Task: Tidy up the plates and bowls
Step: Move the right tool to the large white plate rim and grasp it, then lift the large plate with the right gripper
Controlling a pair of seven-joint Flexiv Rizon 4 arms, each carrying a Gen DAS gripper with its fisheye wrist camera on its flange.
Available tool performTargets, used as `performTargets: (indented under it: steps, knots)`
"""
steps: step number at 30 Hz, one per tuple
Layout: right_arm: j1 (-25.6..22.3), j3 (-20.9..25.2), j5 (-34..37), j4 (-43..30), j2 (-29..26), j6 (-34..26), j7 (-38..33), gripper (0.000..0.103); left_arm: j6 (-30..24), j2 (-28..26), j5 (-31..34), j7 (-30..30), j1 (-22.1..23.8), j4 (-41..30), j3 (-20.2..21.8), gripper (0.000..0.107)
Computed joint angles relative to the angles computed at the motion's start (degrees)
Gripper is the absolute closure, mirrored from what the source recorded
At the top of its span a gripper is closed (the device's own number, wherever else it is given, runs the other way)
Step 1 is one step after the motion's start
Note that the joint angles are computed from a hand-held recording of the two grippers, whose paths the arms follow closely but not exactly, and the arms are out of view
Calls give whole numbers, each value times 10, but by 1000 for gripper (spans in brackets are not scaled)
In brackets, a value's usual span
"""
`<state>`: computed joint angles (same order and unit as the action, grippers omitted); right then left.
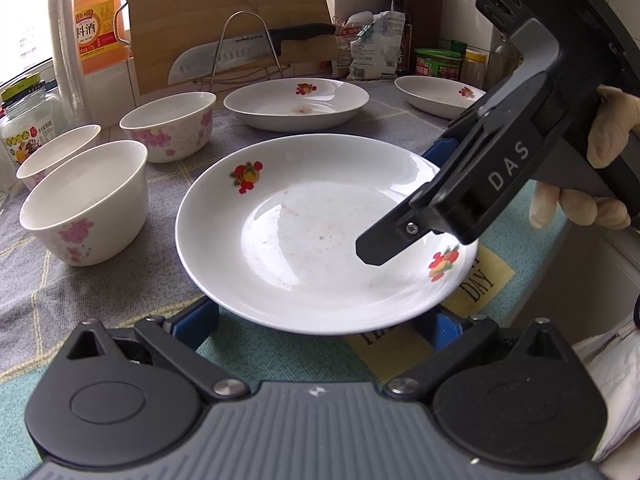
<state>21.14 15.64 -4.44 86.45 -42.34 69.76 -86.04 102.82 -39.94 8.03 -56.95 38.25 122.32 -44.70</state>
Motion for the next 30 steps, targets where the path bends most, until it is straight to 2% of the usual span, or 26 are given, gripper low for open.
performTargets:
  steps: [5,14,22,30]
  knots:
    - [-26,32,16,-33,-16,-32,-56,0,-1,-6,6,7,9,0,-9,4]
    - [-33,38,56,-96,-38,-88,-117,0,-18,-12,0,32,21,-4,-25,4]
    - [-29,33,77,-114,-43,-106,-155,0,-12,-45,15,65,49,-5,-57,4]
    - [-43,48,121,-169,-60,-172,-191,0,-3,-73,30,85,68,-6,-77,4]
